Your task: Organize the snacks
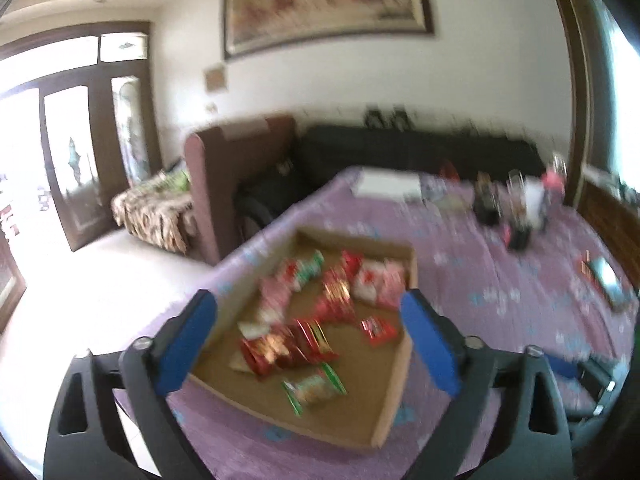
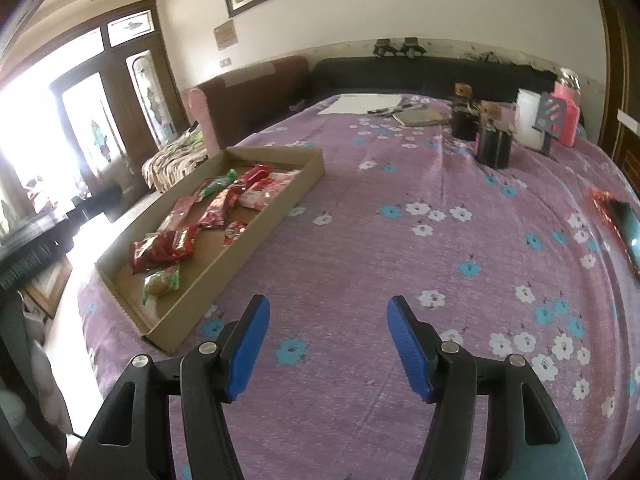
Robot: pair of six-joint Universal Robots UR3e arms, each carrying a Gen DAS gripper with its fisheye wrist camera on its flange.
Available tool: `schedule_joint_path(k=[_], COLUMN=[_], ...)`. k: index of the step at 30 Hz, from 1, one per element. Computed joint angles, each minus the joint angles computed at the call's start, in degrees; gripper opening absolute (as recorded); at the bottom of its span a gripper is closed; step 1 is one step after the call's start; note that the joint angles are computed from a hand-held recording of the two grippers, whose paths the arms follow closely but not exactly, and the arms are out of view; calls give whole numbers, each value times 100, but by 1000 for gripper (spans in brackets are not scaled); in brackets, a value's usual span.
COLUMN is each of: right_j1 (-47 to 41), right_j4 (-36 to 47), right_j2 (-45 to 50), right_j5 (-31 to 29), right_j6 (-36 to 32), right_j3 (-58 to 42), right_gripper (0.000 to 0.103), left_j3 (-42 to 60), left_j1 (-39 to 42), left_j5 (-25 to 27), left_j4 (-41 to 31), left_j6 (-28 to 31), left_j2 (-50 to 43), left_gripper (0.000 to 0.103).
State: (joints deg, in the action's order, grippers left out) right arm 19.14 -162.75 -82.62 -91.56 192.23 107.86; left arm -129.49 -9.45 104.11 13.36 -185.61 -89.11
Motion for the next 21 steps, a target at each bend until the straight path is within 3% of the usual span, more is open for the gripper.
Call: schedule_joint_path(k=[4, 15, 18, 21], right_j1=[228, 513, 513, 521], right_j4=[39, 161, 179, 179], right_j2=[185, 482, 519, 560], right_j5=[-155, -279, -264, -242], right_j6=[-20, -45, -48, -67], right_j3=[-243, -598, -630, -654], right_gripper=[67, 67, 67, 67], left_j3=[-412, -239, -136, -32], left_j1=[445, 952, 954, 790], left_j5=[-397, -1382, -1475, -1232], left_j4=[156, -1090, -1310, -1305], left_j6=[-148, 69, 120, 140], left_j2=[381, 434, 378, 199], left_gripper=[103, 103, 103, 103])
